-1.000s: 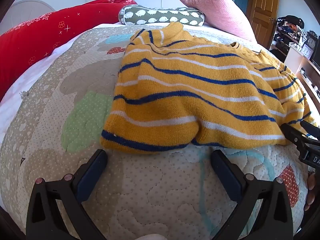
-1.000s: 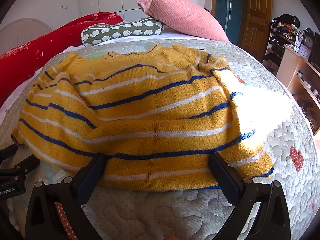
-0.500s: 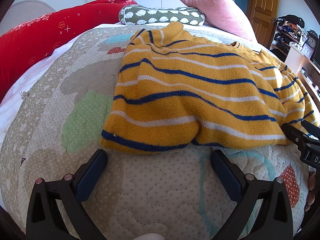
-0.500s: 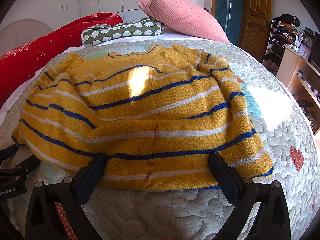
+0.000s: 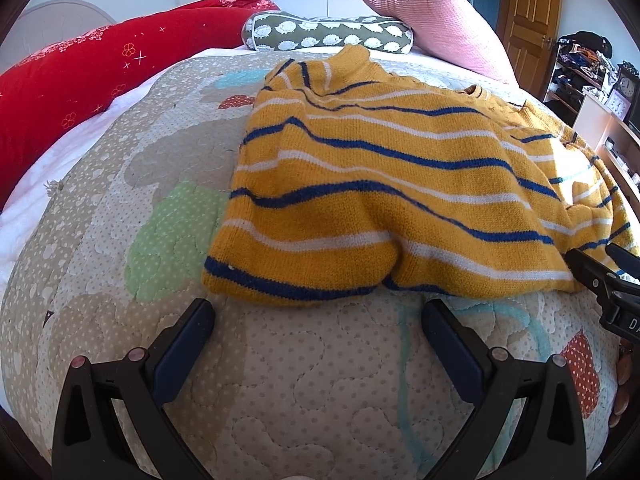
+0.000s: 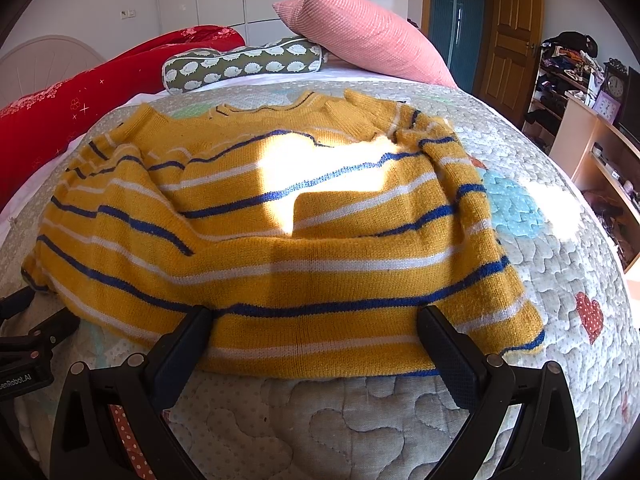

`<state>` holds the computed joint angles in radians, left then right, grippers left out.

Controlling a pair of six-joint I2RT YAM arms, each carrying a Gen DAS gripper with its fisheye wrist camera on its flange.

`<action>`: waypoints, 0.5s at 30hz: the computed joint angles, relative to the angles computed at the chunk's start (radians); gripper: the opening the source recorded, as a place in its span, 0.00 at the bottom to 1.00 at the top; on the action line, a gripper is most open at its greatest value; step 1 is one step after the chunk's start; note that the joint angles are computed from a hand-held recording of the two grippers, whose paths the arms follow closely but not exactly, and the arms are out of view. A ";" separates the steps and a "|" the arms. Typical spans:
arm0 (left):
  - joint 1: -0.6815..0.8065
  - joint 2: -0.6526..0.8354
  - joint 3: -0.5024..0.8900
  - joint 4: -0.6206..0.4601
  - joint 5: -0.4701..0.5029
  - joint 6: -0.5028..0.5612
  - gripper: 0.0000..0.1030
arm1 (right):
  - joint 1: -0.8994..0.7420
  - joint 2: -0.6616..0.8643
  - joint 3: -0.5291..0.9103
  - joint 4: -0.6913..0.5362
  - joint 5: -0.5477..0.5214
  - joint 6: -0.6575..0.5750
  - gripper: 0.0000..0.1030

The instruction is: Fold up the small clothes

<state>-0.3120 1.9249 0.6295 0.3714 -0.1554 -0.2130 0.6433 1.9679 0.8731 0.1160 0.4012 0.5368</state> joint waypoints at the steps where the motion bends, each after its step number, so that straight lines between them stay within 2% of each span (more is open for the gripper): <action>1: -0.001 -0.001 -0.001 0.000 -0.001 -0.001 1.00 | 0.000 -0.001 0.000 -0.001 0.001 0.000 0.99; 15: -0.004 -0.011 -0.015 0.006 -0.006 -0.003 1.00 | 0.002 -0.001 -0.005 0.004 0.003 0.002 0.99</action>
<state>-0.3162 1.9134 0.6148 0.3776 -0.1617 -0.2161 0.6456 1.9668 0.8680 0.1198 0.4043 0.5385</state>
